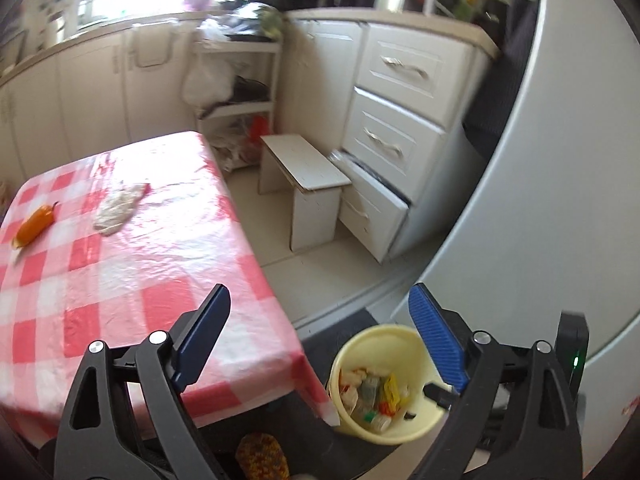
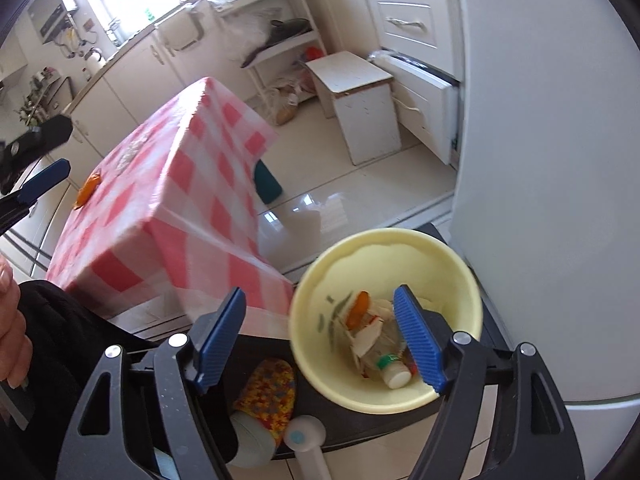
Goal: Collect trash
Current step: 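Open the left tool over the yellow bin while the right tool releases the peel, then move both open tools back over the table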
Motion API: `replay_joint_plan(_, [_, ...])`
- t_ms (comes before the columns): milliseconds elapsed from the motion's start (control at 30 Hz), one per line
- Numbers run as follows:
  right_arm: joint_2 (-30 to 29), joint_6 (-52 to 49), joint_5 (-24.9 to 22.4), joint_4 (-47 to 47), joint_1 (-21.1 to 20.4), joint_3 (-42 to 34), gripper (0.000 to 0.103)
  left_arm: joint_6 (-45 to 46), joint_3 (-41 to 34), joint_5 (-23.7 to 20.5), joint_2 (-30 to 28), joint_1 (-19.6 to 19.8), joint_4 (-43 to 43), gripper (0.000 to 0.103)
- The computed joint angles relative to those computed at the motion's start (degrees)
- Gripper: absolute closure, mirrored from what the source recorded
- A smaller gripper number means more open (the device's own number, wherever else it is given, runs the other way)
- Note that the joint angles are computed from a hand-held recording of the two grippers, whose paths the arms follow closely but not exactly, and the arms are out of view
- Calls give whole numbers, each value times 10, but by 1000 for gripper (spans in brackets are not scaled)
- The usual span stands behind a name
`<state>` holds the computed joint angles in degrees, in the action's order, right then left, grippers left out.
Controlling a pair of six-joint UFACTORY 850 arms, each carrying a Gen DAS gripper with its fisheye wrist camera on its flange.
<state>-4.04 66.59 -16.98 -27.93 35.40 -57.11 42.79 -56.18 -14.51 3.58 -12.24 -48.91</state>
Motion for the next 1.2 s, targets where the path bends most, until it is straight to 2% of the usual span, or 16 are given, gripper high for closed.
replay_joint_plan(267, [-10, 19, -16, -24, 19, -24, 28, 145, 17, -3, 21, 37, -185, 13])
replay_joint_plan(467, [-23, 10, -29, -26, 32, -48, 27, 160, 24, -16, 30, 50, -212, 12])
replay_joint_plan(533, [-28, 14, -32, -36, 35, -58, 27, 170, 21, -45, 30, 69, -238, 12])
replay_joint_plan(633, [-40, 24, -35, -65, 40, -83, 27, 208, 17, -92, 36, 122, -306, 12])
replay_joint_plan(733, [-66, -8, -36, -64, 41, -131, 27, 223, -9, -101, 29, 184, -306, 12])
replay_joint_plan(833, [-107, -92, -44, -19, 45, -205, 26, 217, -46, -95, 2, 250, -267, 12])
replay_joint_plan(933, [-170, -240, -49, 88, 46, -303, 24, 107, -104, -75, -52, 300, -104, 12])
replay_joint_plan(1000, [-224, -335, -65, 160, 48, -381, 22, 24, -149, -86, -101, 321, 16, 12])
replay_joint_plan(1067, [-302, -403, -120, 226, 52, -499, 22, -61, -206, -121, -156, 337, 130, 12])
replay_joint_plan(1133, [-382, -439, -171, 263, 54, -619, 22, -108, -256, -146, -209, 347, 190, 12])
replay_joint_plan(1200, [-463, -451, -205, 276, 57, -739, 21, -114, -302, -168, -252, 347, 214, 12])
